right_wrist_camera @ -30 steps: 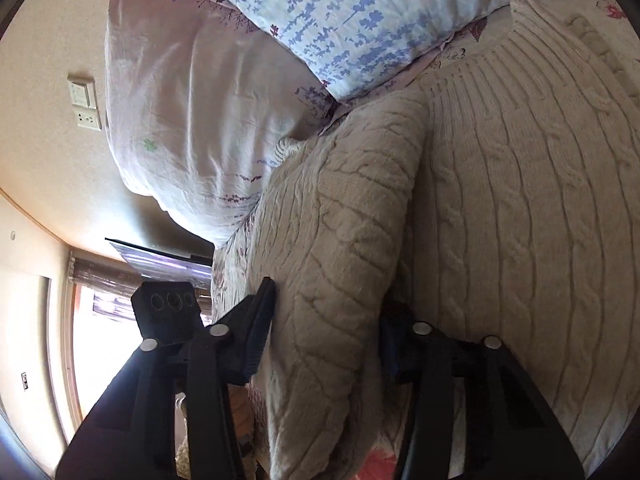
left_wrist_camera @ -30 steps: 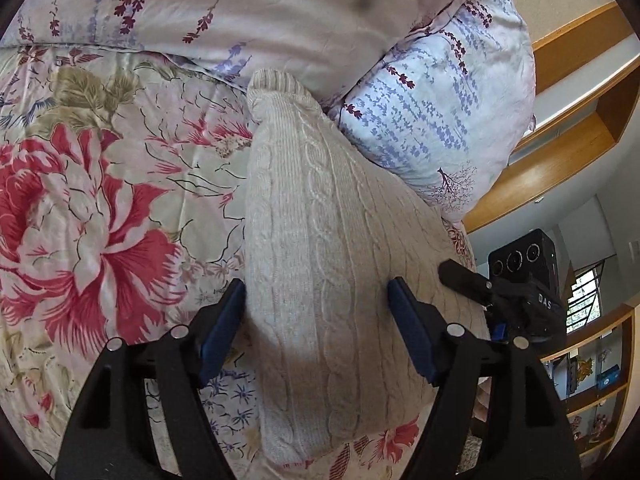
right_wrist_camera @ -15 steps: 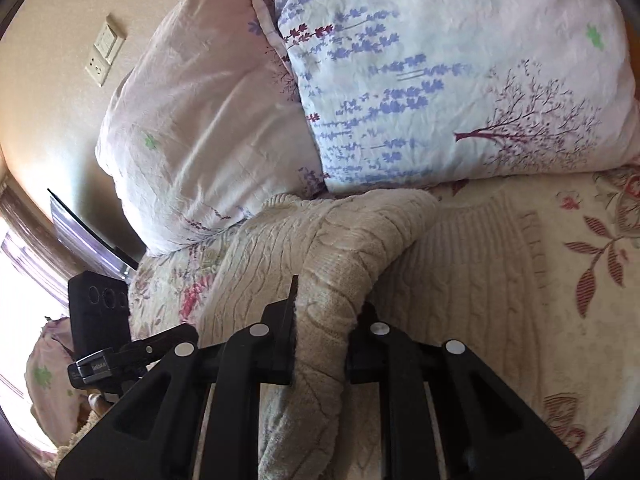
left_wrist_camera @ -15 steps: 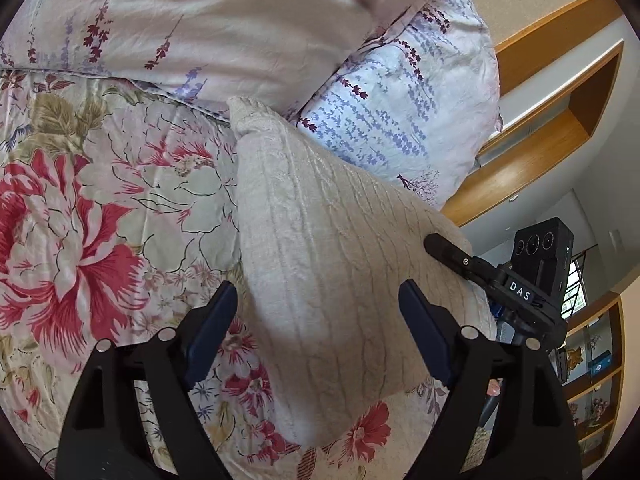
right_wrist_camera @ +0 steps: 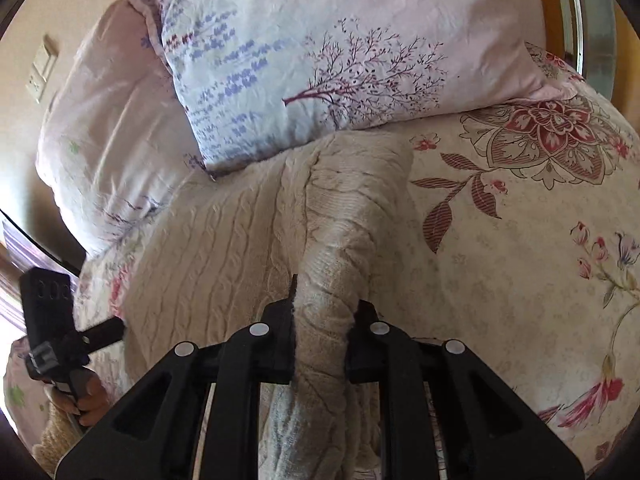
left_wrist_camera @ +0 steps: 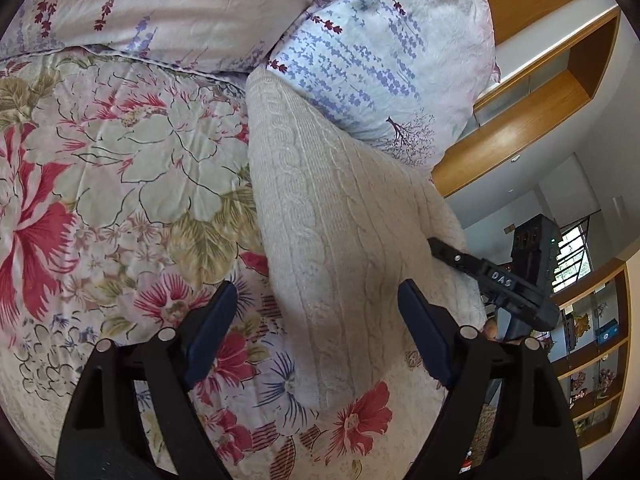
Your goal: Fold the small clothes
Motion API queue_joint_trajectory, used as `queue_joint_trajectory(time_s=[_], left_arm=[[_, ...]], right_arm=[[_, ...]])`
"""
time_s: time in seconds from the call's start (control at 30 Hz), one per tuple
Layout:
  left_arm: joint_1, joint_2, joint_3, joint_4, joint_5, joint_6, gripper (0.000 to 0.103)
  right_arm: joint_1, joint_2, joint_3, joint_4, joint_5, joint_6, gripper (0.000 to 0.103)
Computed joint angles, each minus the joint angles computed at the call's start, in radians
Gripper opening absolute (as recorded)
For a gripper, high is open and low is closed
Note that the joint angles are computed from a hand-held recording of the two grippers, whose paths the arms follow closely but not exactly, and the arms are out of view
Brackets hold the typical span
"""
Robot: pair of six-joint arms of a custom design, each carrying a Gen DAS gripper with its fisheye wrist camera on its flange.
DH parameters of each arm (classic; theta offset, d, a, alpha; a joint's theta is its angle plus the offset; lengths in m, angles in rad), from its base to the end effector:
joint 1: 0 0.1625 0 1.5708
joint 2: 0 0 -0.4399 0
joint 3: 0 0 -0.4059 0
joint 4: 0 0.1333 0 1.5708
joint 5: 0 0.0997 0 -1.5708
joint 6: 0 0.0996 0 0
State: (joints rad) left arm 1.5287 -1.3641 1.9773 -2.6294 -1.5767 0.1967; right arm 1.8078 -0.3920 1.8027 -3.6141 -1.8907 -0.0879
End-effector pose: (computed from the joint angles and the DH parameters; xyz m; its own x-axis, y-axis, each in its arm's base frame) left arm 0.1092 -0.5602 0.3125 -0.9723 0.2200 -0.0790 0.2325 0.8755 -0.4236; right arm 0.2418 -0.5666 -0.0875 -0.9460 -0.1108 0.3045 -0.2735 0.7772 -0.5667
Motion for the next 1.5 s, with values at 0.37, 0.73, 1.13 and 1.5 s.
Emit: queue_joint_trajectory(time_s=[0.37, 0.73, 1.13, 1.5], left_arm=[[-0.003, 0.015, 0.012, -0.013, -0.02, 0.032, 0.081], [0.018, 0.038, 0.008, -0.045, -0.079, 0.068, 0.081], [0.026, 0.041, 0.021, -0.076, -0.104, 0.076, 0.079], [0.032, 0.008, 0.042, -0.057, -0.087, 0.01, 0.058]], right_arm=[[-0.064, -0.047, 0.027, -0.054, 0.163, 0.148, 0.056], [-0.027, -0.002, -0.16, 0.059, 0.065, 0.03, 0.009], [-0.045, -0.03, -0.124, 0.087, 0.011, 0.127, 0.055], [-0.108, -0.094, 0.237, -0.183, 0.271, 0.122, 0.048]])
